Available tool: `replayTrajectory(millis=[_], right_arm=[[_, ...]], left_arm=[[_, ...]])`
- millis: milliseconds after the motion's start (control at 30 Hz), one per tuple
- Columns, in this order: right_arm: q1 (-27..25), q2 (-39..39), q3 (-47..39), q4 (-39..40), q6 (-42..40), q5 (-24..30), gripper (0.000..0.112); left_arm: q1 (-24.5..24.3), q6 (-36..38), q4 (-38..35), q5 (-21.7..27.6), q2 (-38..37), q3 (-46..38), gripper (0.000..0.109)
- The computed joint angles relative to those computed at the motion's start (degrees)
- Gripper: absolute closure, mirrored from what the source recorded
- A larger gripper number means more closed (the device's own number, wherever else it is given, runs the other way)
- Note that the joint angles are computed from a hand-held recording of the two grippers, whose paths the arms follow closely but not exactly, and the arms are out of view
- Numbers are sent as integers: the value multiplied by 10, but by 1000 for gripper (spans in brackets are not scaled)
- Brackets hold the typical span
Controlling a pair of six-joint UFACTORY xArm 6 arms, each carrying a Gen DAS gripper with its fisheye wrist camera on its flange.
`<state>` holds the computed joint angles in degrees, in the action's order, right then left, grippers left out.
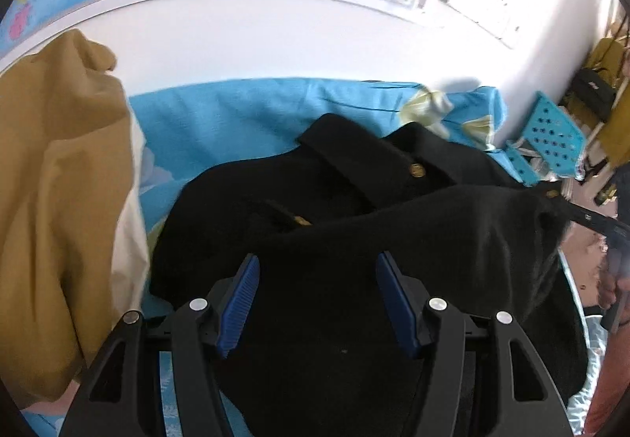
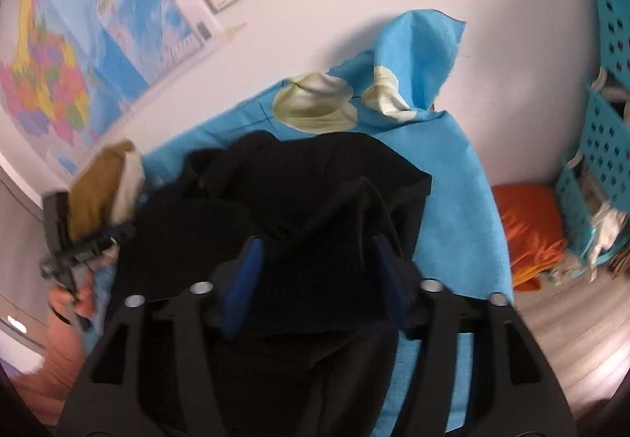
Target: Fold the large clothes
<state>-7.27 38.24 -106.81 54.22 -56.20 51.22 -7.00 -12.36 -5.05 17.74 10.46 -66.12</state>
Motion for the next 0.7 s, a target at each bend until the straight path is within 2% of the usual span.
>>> replayTrajectory(millis=[100,133,167,200,233,267,300,367,433,500,533,567,633,667,700], right_arm=[[5,1,2,8,-17,-25,31],[8,4,2,0,-17,-33,30],[12,13,-6,-15,-9,-35,34],[11,25,-25,-31,-1,-19,43],[14,35,-39,-44,1,-2,70],[15,39,-45,-47,1,2,91],[14,38,-44,-34,-7,13,96],[8,35,-47,19,-31,37,98],[9,46,-65,34,-21,39,97],[21,81,-107,-42,42,20,88],[25,99,-128,-89,78,17,78],[26,114,-142,-114,98,24,73],[22,96,-115,-105,85,13,70],[22,79,-91,-99,78,-5,58],[20,45,-43,-74,51,-38,50]], left_arm=[[3,-32,43,6,-4,5,49],[3,-44,59,8,-6,6,49],[4,-56,77,11,-6,6,49],[4,-70,95,14,-6,6,48],[6,-98,129,19,-5,4,48],[6,-126,161,25,-3,1,47],[7,-161,198,32,-2,-2,47],[9,-201,243,40,-2,-4,51],[11,-217,262,44,-3,-3,51],[10,-239,288,52,-4,-5,51],[8,-254,305,56,-6,-4,51],[6,-263,316,60,-7,-5,51],[3,-276,333,56,-19,6,49],[2,-274,331,46,-27,15,47],[2,-274,328,33,-39,31,46]])
